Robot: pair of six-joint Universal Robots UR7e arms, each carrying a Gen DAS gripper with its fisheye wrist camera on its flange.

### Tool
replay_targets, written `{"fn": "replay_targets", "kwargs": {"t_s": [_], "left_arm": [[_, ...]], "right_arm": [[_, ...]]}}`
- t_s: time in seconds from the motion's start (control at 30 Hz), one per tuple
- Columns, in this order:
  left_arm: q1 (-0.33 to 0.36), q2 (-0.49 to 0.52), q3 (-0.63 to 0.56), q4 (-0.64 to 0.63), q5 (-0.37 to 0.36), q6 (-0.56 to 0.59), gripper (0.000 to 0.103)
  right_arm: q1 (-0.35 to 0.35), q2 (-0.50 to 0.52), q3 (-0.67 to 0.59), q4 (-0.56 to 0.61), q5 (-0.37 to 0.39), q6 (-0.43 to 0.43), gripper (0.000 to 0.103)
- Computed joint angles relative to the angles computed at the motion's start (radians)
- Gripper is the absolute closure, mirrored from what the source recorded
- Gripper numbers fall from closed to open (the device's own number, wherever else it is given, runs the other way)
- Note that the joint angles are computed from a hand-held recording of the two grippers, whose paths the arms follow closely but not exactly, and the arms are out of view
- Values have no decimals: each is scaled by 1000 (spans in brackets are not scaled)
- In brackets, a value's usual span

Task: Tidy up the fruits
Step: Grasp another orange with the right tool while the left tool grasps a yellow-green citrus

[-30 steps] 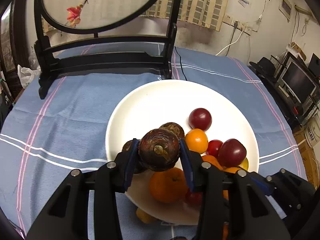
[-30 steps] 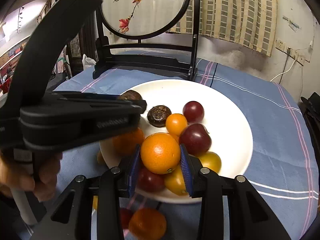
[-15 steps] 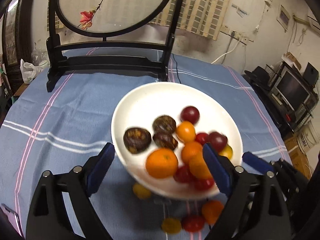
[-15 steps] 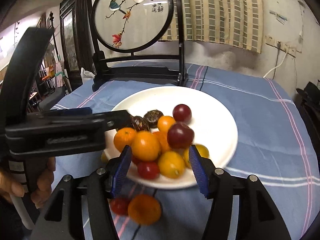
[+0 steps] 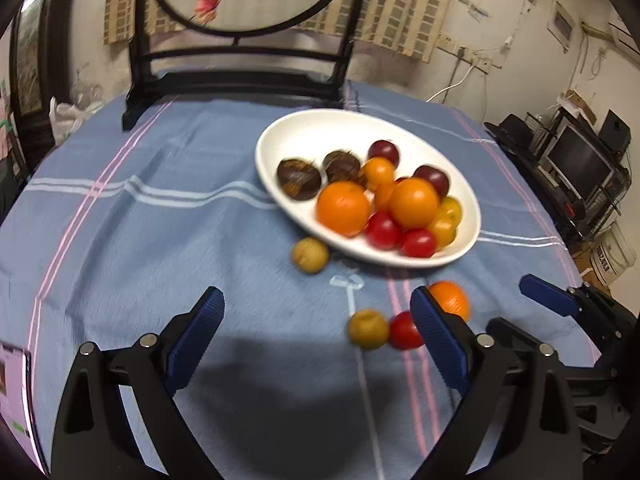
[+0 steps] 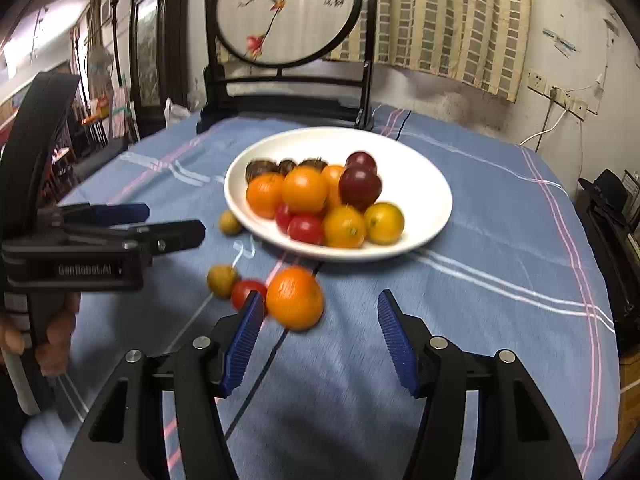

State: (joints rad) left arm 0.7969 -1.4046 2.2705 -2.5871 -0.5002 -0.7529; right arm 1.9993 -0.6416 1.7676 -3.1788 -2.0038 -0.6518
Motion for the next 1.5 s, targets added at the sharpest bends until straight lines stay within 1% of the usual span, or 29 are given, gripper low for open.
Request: {"fn": "replay_targets", "kwargs": {"t_s": [0.07, 0.17, 0.23, 0.27, 0.33, 0.47, 0.5, 0.53, 0.57, 0.67, 0.77, 1.0, 1.1, 1.17, 1.23, 1.27, 1.3, 1.33, 1.4, 1.47, 1.5], "left_arm": [[11, -17, 14, -5, -19, -13, 11], [20, -33, 37, -35, -25, -14, 11], [22, -32, 40, -32, -12, -19, 11], [21, -30, 44, -29, 6, -18, 11], [21, -27, 39, 1, 29, -24, 11], [18, -30, 41, -6, 38, -10, 11], [19, -31, 40, -2, 35, -9, 11], [21, -31, 39, -2, 30, -9, 11], [25, -32, 38, -6, 22, -4, 11], [35, -30, 35, -11, -2, 3, 11], [32, -23, 34, -6, -6, 8, 11], [18, 5, 38, -40, -27, 85, 11], [14, 26, 36, -60, -40, 133, 11], [12, 43, 33, -61, -37, 158, 11], [10, 62, 28, -39, -18, 159, 20], [16, 70, 20, -23, -28, 159, 29], [24, 73, 13, -12, -48, 158, 32], [33, 76, 6, -4, -68, 158, 32], [32, 97, -3, 6, -47, 156, 32], [35, 116, -18, 11, -44, 164, 32], [36, 127, -27, 17, -37, 167, 35]], "right_arm": [[5, 9, 3, 9, -26, -6, 43], [11, 30, -5, 33, -67, -5, 43], [14, 53, -21, 53, -98, -7, 43], [14, 59, -26, 56, -108, -8, 43], [17, 90, -56, 68, -138, -8, 44], [18, 132, -115, 74, -153, -7, 45], [18, 139, -126, 72, -154, -8, 53], [15, 139, -133, 89, -140, -1, 64], [12, 137, -139, 106, -120, 16, 64], [4, 123, -131, 119, -98, 41, 64], [-8, 80, -101, 148, -60, 88, 64], [-32, 1, -20, 126, 5, 141, 64], [-40, -14, -9, 118, 25, 153, 64], [-41, -20, -2, 111, 35, 155, 64], [-44, -30, 6, 106, 49, 160, 64], [-45, -32, 7, 105, 54, 161, 64], [-46, -36, 11, 102, 61, 161, 64], [-46, -41, 13, 102, 67, 162, 64], [-49, -49, 18, 103, 83, 165, 64], [-51, -55, 22, 105, 97, 168, 64], [-53, -59, 25, 103, 107, 170, 64]]}}
